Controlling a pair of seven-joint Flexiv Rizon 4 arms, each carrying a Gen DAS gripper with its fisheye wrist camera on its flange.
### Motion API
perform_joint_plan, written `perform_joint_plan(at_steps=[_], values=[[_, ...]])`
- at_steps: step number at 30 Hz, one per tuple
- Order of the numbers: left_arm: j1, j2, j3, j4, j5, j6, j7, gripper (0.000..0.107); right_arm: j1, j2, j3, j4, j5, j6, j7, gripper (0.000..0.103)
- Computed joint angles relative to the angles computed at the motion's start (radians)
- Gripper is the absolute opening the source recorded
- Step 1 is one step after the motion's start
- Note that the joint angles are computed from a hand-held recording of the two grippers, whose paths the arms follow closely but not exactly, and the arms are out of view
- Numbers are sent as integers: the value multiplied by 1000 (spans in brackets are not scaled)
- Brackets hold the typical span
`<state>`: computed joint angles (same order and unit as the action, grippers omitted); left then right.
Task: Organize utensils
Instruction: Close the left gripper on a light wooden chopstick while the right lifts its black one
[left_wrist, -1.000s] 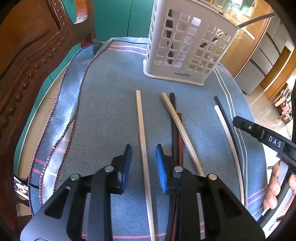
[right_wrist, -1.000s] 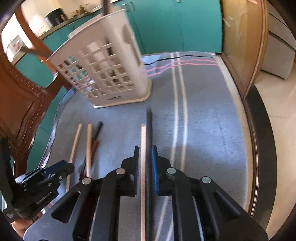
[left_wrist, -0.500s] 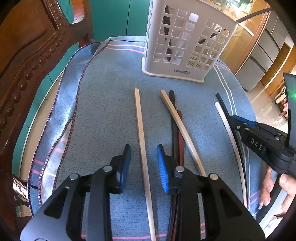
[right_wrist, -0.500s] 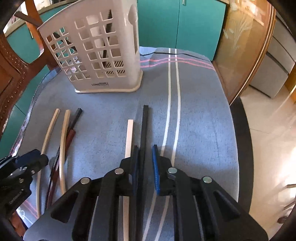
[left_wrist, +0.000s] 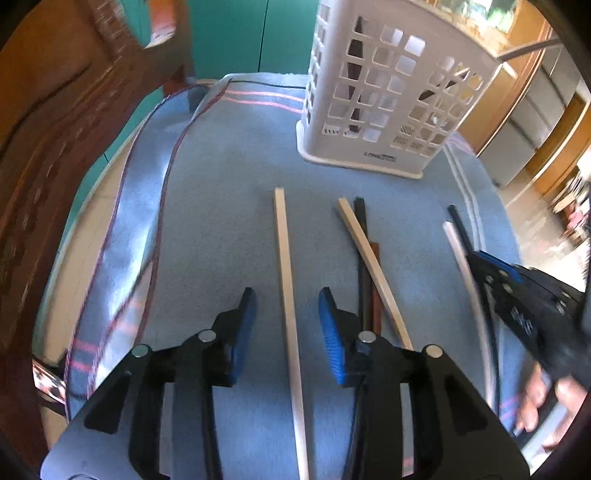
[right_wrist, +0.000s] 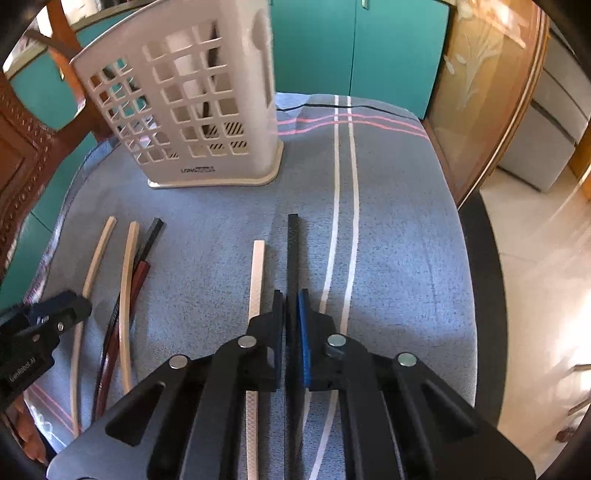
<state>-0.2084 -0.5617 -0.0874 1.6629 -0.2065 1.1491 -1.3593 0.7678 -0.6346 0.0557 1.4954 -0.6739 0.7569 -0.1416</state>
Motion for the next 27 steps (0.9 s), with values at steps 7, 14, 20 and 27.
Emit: perform_joint_plan(at_steps=[7, 14, 20, 27], values=[[-76, -42, 78, -126, 152, -97, -74, 23, 30, -33, -1, -71, -1, -125, -54, 24], [-17, -4, -10, -42, 70, 8, 1, 7, 4, 0, 0, -3, -3, 31, -34, 6], [123, 153, -197, 148, -160, 203, 214, 7, 20, 142, -56, 158, -212, 220, 169, 6], [326, 299, -550, 221, -654, 419, 649, 7, 12, 330, -82, 251, -622, 290, 504, 7]])
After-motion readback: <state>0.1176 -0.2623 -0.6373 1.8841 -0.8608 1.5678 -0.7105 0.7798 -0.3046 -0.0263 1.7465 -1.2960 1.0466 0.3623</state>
